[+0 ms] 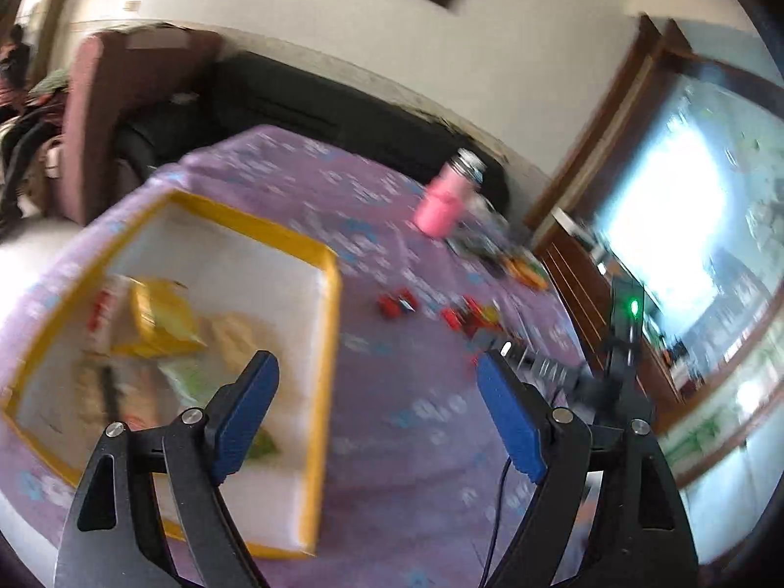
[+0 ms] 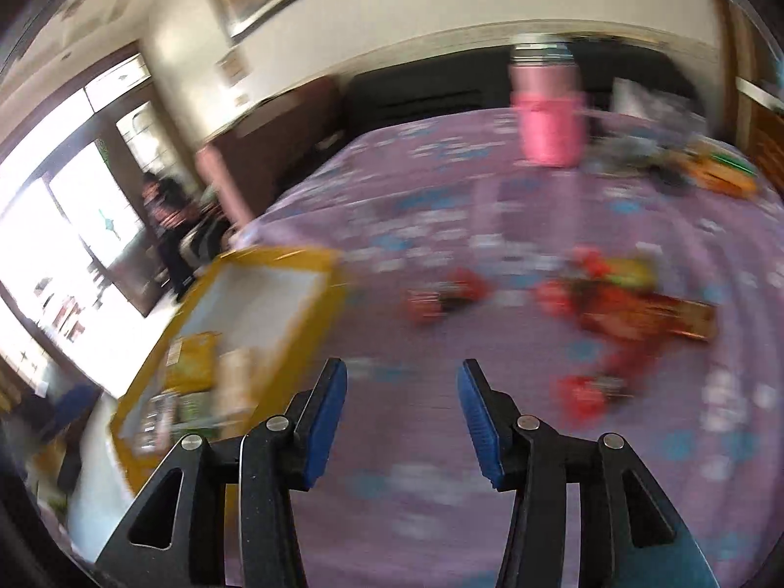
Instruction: Organize snacks
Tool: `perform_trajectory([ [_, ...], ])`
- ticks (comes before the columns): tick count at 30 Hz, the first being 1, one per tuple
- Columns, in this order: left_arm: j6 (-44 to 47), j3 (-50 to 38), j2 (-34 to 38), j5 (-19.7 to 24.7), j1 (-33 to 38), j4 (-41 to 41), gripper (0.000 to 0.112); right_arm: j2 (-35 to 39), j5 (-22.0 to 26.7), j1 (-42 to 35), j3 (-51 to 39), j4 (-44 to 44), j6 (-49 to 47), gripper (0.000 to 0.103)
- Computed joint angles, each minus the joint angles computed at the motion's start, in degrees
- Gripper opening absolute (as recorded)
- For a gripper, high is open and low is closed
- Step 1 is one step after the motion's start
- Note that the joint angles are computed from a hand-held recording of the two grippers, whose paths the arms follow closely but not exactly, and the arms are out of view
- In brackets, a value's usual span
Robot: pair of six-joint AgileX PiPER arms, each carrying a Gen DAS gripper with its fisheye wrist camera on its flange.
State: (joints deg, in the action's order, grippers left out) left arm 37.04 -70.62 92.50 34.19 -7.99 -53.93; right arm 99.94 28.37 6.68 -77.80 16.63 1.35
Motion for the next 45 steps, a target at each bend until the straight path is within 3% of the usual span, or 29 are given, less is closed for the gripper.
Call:
perform_trajectory([
  [7, -3.28, -0.66, 3.80, -1.28, -7.14, 5.87, 0.083, -4.18, 1.12, -17.96, 5.87, 5.46, -6.03, 0.052],
  [11, -5.35, -0.21, 4.38, -1.93, -8.96, 7.50, 0.083, -1.29, 2.68, -20.47, 3.45, 7.05, -8.06, 0.052],
  [15, -7.44, 0.15, 4.13, -2.82, -9.55, 9.48, 0.083, 2.60, 2.58, -19.06, 0.98, 8.86, -8.73, 0.052],
  [19, -7.67, 0.67, 4.35, -2.82, -8.79, 9.15, 0.083, 8.86, 2.00, -15.95, -7.83, 0.34, -1.85, 0.052],
  [22, -7.14, 0.82, 4.87, -2.27, -8.01, 8.05, 0.083, 14.90, 6.63, -14.34, -17.06, -3.99, 0.21, 0.054],
  [24, -7.04, 0.88, 5.02, -2.12, -7.71, 7.78, 0.083, 19.83, 12.33, -12.90, -24.44, -7.19, 1.85, 0.054],
  [27, -6.72, 0.83, 5.49, -1.96, -7.36, 7.38, 0.083, 22.52, 17.36, -10.46, -28.02, -7.68, 0.15, 0.040],
  [31, -6.09, 0.52, 6.29, -1.11, -7.30, 6.52, 0.083, 19.42, 17.16, -8.39, -22.32, 1.47, -9.98, 0.037],
  [35, -5.53, 0.99, 5.80, -0.83, -7.58, 6.27, 0.083, 17.78, 23.67, -8.49, -19.01, 16.40, -24.10, 0.037],
  [38, -5.12, 1.56, 5.25, -0.96, -7.47, 6.12, 0.083, 12.75, 20.01, -10.45, -11.93, 23.82, -28.49, 0.042],
  [39, -4.99, 1.68, 5.19, -0.97, -7.45, 6.06, 0.083, 11.36, 18.37, -10.71, -10.16, 23.64, -27.85, 0.048],
  [41, -4.61, 1.81, 5.31, -0.94, -7.49, 5.56, 0.083, 8.65, 14.60, -9.89, -7.17, 19.03, -25.13, 0.050],
  [45, -4.20, 1.97, 5.53, -0.58, -8.17, 5.09, 0.083, 7.50, 12.23, -6.40, -4.82, 10.56, -21.10, 0.052],
])
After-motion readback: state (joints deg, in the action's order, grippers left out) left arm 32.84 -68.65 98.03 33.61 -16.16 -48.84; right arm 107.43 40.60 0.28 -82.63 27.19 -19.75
